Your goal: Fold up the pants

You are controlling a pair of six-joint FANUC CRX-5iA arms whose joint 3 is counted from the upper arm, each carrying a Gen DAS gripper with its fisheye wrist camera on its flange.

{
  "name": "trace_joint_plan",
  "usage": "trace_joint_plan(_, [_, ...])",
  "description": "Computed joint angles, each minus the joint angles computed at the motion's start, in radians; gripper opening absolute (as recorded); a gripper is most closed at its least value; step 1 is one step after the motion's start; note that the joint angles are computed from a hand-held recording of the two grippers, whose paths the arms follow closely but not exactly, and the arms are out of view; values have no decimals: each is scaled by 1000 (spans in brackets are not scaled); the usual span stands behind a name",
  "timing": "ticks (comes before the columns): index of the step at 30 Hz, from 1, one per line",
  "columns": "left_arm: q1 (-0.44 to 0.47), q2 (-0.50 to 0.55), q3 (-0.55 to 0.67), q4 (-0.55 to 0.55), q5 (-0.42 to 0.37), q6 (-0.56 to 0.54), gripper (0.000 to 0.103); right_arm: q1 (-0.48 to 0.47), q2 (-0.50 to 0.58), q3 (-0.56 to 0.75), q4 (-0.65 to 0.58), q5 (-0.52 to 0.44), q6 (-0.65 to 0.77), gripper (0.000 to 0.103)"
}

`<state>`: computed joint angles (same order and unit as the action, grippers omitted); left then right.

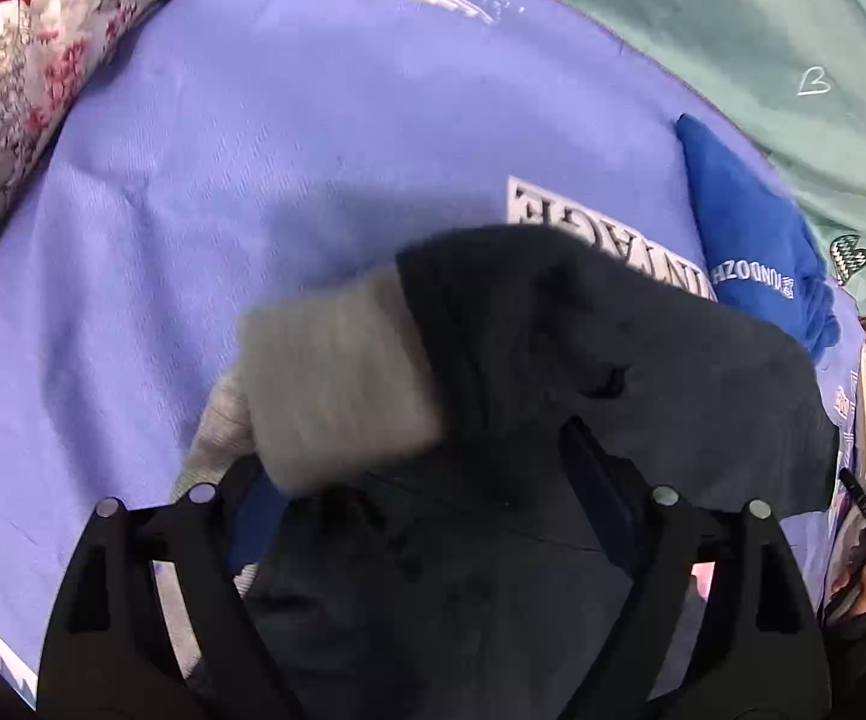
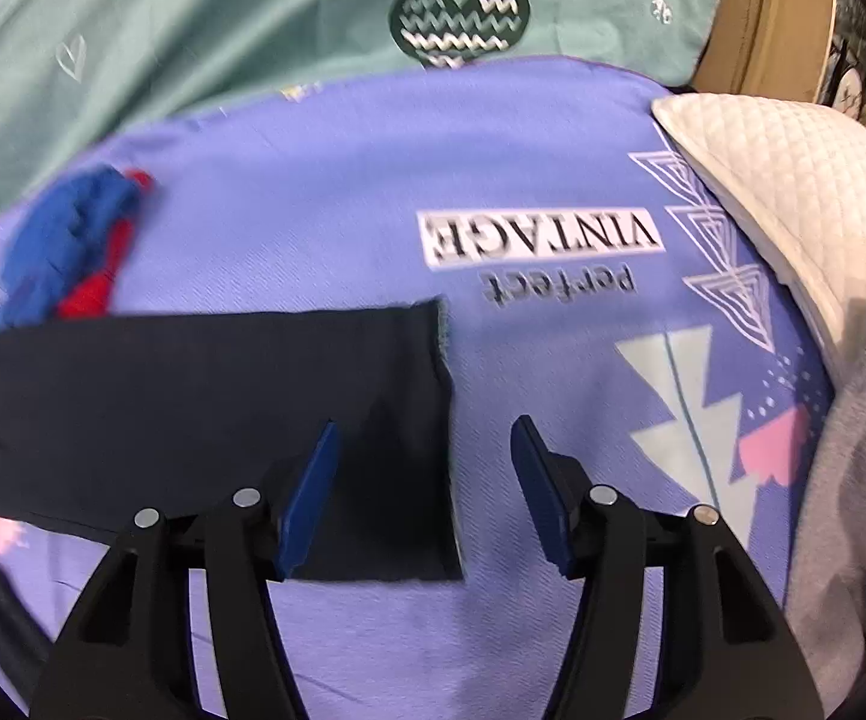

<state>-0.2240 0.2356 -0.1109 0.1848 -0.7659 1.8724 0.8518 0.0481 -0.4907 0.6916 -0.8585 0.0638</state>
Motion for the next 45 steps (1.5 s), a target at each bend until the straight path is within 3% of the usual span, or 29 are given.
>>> trace_joint_plan(2, [36,-74,-95,139,58,-99,86,34,-51,-55,46,-7,-55,61])
trace_joint_plan(4, [69,-179,-188,217,100,-157,90,73,-112,-100,51,-21,-76,69])
trace_joint_plan(6, [88,-280,-249,198,111,-146,100,147,-190,-151,44,-68,-102,84])
trace_joint_plan(7, [96,-342,-277,143,89,-108,100,189,-225,-174,33,-93,-118,87])
trace_joint_plan(10, [108,-444,-364,94,19,-63,100,333,-346,-259,-26,-145,-194,88])
trace_joint_plan(13, [106,-507,-493,151,27,-84,100,505,-459,-353,-66,-155,-345,88])
trace_joint_plan(18, [71,-481,-625,323,166,-176,99,680,-519,-442,-34,-118,-573,88])
trace_joint_plan(20, [44,-448,-640,400,254,-226,99,694,-509,-452,-23,-94,-609,88])
trace_joint_plan(22, [20,-411,-622,394,319,-230,98,702,-503,-463,-9,-66,-654,88])
trace_joint_plan(23, [15,-390,-600,366,324,-208,89,701,-497,-463,0,-57,-664,88])
trace_joint_plan(24, [12,-364,-570,308,319,-148,68,705,-495,-463,10,-52,-669,88])
trace_joint_plan(26, [2,-333,-523,222,303,-40,57,686,-494,-467,31,-7,-655,88])
trace_joint_plan(28, [-5,-347,-532,180,327,5,29,667,-479,-455,9,21,-621,87])
trace_joint_plan(29, [-3,-356,-539,176,333,11,15,654,-470,-451,-1,38,-605,77])
trace_joint_plan(31, [4,-392,-600,277,378,-61,14,652,-462,-445,7,9,-597,44])
trace_joint_plan(32, [3,-403,-615,302,390,-79,13,633,-492,-467,12,61,-601,9])
trace_joint_plan(33, [4,-420,-626,312,394,-90,13,618,-539,-508,42,116,-657,9])
trace_joint_plan(37, [-19,-457,-653,383,424,-148,15,635,-600,-538,97,89,-704,8])
trace_joint_plan(38, [-27,-444,-646,395,429,-159,21,637,-607,-541,106,88,-709,8])
trace_joint_plan(41, [-39,-390,-638,464,444,-203,55,648,-611,-536,127,77,-715,8])
trace_joint_plan(42, [-44,-374,-636,477,454,-201,57,651,-609,-533,127,73,-711,8])
trace_joint_plan(43, [-44,-355,-637,499,457,-210,64,659,-608,-530,122,65,-708,8])
trace_joint_plan(45, [-65,-350,-668,594,512,-268,60,671,-610,-531,125,51,-718,8])
